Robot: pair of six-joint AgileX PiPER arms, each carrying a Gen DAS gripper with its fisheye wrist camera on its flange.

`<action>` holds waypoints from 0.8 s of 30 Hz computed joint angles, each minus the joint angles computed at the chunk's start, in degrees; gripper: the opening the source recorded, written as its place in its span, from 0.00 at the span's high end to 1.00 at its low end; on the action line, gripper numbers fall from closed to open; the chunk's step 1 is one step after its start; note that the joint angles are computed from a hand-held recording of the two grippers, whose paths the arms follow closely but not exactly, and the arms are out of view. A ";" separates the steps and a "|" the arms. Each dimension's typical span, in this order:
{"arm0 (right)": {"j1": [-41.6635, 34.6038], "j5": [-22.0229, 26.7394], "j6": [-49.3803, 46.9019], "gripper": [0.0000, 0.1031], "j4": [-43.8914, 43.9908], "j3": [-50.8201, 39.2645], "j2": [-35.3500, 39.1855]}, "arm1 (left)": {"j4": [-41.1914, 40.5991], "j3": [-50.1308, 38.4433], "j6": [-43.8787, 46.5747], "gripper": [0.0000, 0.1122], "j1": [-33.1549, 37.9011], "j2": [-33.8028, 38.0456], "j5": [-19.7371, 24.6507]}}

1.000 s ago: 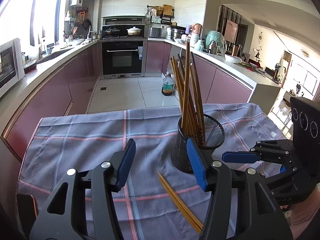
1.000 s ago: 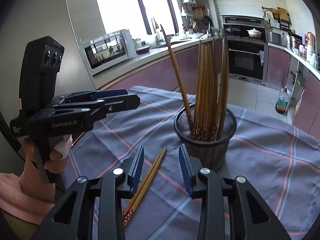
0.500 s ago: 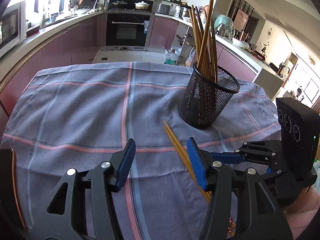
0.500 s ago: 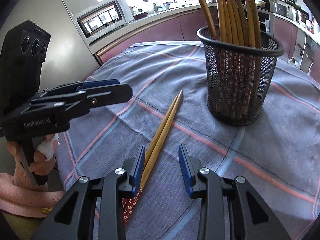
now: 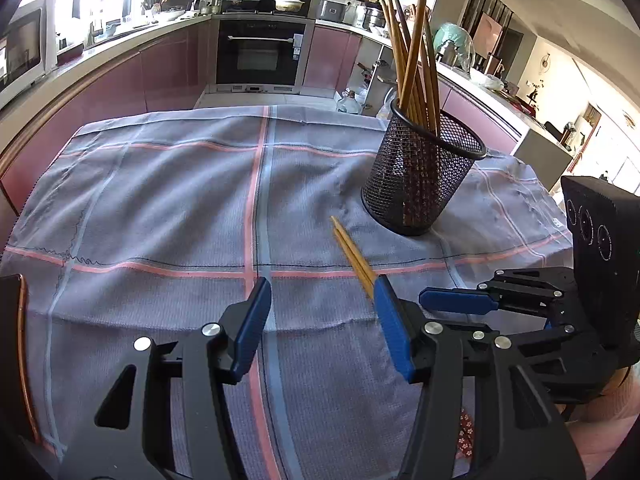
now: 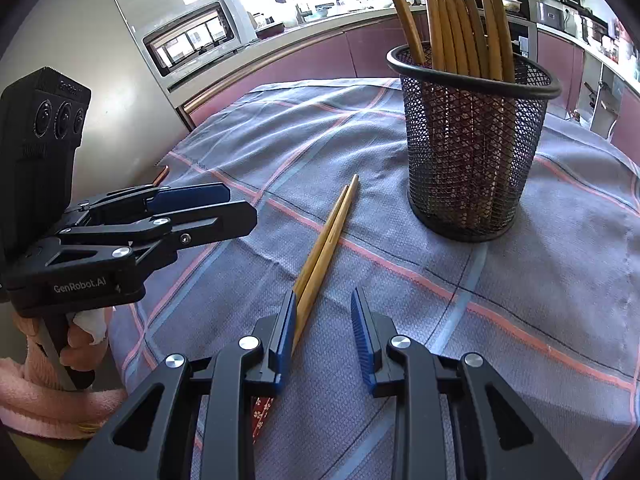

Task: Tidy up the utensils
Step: 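Move both open tools back over the remaining chopsticks on the cloth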

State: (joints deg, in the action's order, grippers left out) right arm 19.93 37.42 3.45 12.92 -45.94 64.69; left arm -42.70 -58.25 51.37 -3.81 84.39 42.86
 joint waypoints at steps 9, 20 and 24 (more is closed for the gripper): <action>0.24 0.07 1.03 0.74 -1.02 0.15 -0.55 | 1.00 1.38 -0.57 0.53 -0.86 -0.98 -1.77; 3.26 -0.01 6.06 0.75 -6.18 -0.79 0.89 | 0.81 2.52 0.35 0.55 -0.44 -1.51 -1.97; 3.24 0.01 6.19 0.76 -6.54 -0.71 0.93 | 0.67 2.90 0.69 0.55 -0.46 -1.52 -1.99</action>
